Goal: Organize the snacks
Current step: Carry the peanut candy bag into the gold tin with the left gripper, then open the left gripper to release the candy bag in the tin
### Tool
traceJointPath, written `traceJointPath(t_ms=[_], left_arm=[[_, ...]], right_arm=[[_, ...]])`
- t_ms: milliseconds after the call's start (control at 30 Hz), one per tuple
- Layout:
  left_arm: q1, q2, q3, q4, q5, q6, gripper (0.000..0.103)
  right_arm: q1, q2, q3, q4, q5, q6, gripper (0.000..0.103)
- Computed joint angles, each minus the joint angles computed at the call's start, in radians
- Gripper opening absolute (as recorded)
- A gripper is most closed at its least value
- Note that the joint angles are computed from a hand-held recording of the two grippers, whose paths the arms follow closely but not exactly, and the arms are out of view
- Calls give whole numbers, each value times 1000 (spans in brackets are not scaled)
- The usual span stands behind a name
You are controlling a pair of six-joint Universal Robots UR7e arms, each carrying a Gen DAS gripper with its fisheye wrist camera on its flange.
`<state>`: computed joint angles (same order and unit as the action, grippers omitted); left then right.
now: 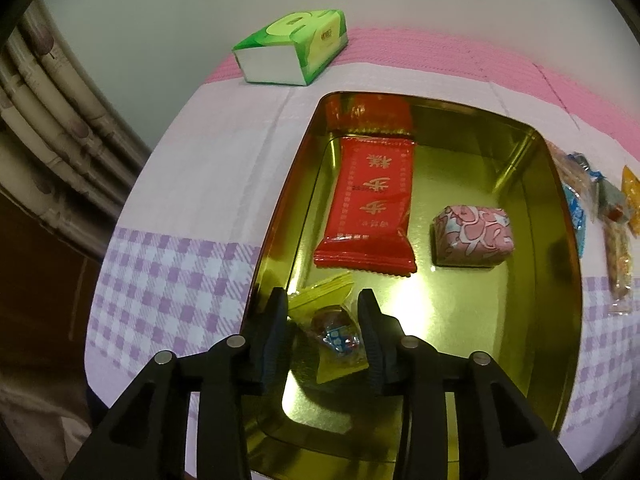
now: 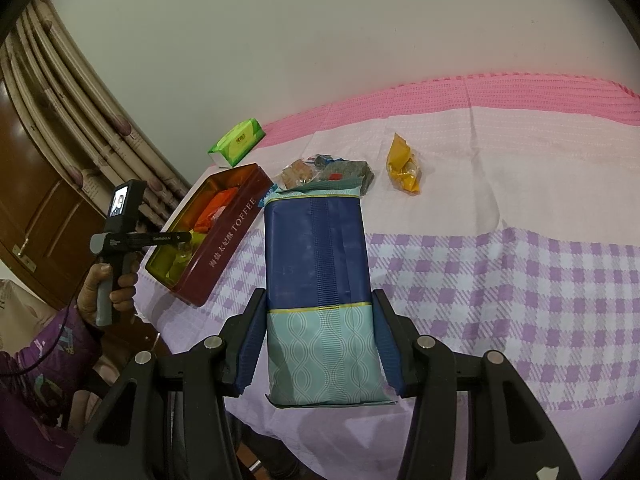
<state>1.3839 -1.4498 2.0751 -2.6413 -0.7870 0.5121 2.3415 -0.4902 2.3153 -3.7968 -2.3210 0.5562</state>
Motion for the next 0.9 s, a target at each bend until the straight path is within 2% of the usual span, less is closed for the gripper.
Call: traceJointPath(t_ms=[200, 467, 767, 900], left_arm=[[-11, -25, 11, -7, -22, 10, 45], [-44, -80, 51, -18, -31, 19, 45], [-76, -146, 72, -9, -55, -18, 48], [-85, -150, 84, -59, -37, 5, 50]], right_arm=[[-1, 3, 1, -7, -1, -4, 48], [2, -4, -14, 3, 10, -5, 48], [7, -17, -75, 78, 36, -37, 48], [-4, -15, -112, 108, 66, -59, 48]])
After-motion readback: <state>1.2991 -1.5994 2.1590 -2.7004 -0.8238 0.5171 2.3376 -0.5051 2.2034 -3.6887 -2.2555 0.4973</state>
